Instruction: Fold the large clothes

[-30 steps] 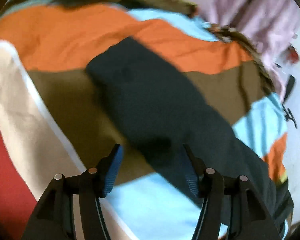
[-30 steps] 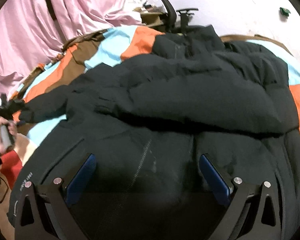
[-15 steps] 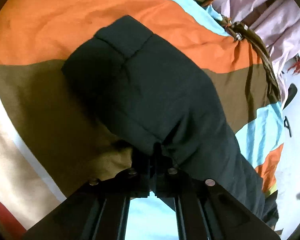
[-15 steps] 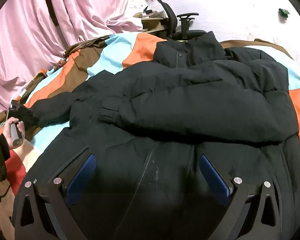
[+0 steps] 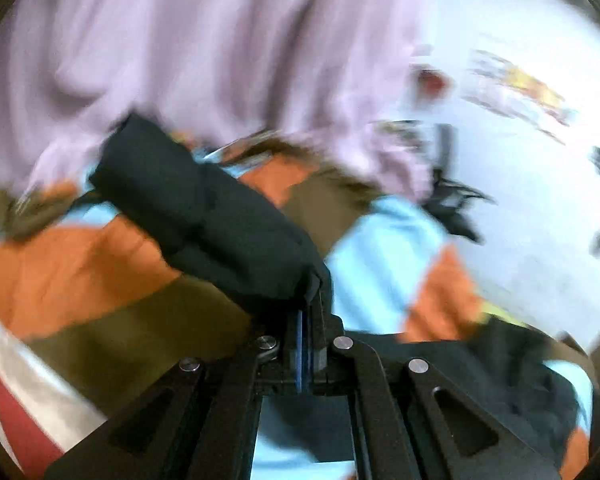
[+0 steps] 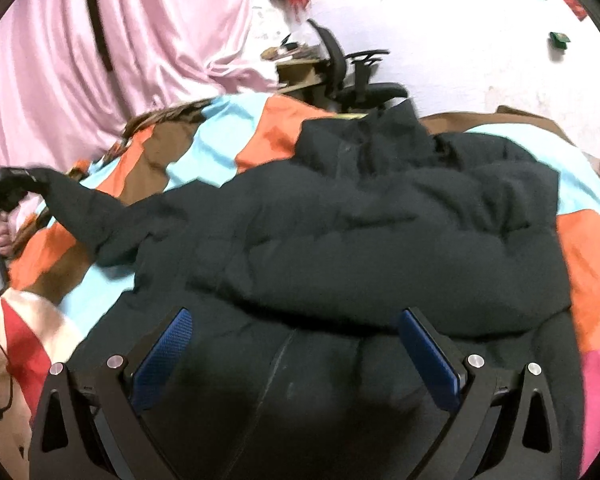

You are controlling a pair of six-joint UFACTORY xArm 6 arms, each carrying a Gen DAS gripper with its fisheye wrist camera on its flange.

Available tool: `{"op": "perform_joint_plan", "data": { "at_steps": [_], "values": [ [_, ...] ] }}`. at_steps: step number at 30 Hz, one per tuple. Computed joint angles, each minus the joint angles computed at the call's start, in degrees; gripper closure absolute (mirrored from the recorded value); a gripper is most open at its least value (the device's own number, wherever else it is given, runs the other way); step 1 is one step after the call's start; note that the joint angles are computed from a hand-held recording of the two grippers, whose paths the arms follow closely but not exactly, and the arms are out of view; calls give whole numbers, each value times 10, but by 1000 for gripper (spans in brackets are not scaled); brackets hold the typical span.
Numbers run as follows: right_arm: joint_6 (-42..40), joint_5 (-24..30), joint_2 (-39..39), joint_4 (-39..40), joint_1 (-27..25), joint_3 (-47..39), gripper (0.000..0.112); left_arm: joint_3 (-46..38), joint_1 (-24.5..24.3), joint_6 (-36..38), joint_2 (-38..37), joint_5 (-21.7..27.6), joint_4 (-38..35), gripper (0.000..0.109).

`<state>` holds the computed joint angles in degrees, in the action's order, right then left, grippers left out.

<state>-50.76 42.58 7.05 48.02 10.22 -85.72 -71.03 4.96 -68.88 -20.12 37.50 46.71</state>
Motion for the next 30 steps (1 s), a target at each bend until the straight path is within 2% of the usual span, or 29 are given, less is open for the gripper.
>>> {"op": "perform_joint_plan", "data": {
  "at_steps": [5, 9, 13, 16, 17, 19, 21, 22, 24, 26, 28, 30],
  "values": [
    [38, -17, 20, -3, -24, -45, 9, -143, -114, 115, 101, -25, -16, 109],
    [69, -36, 28, -7, -50, -65, 9, -245, -183, 217, 196, -41, -51, 109],
    [105, -32, 41, -26, -78, -87, 9, -323, -234, 294, 288, -33, -97, 109],
    [124, -31, 50, -45, -93, -97, 9, -358, -252, 356, 347, -33, -174, 107],
    [133, -29, 54, -49, -98, -101, 9, -350, -258, 367, 349, -39, -198, 104],
    [153, -19, 64, -53, -110, -111, 9, -346, -259, 430, 369, -57, -298, 98],
    [169, -3, 76, -47, -124, -124, 9, -352, -260, 481, 388, -49, -378, 93],
    [175, 10, 84, -36, -133, -133, 9, -344, -261, 501, 392, -55, -414, 84],
    [182, 44, 103, -2, -150, -155, 9, -301, -259, 528, 379, -84, -458, 57],
    [192, 85, 127, 48, -168, -178, 9, -264, -263, 547, 366, -110, -485, 49],
    [202, 118, 147, 82, -177, -197, 9, -235, -265, 577, 349, -115, -527, 47],
    [224, 152, 171, 89, -180, -222, 9, -197, -266, 564, 317, -112, -519, 46]
  ]
}}
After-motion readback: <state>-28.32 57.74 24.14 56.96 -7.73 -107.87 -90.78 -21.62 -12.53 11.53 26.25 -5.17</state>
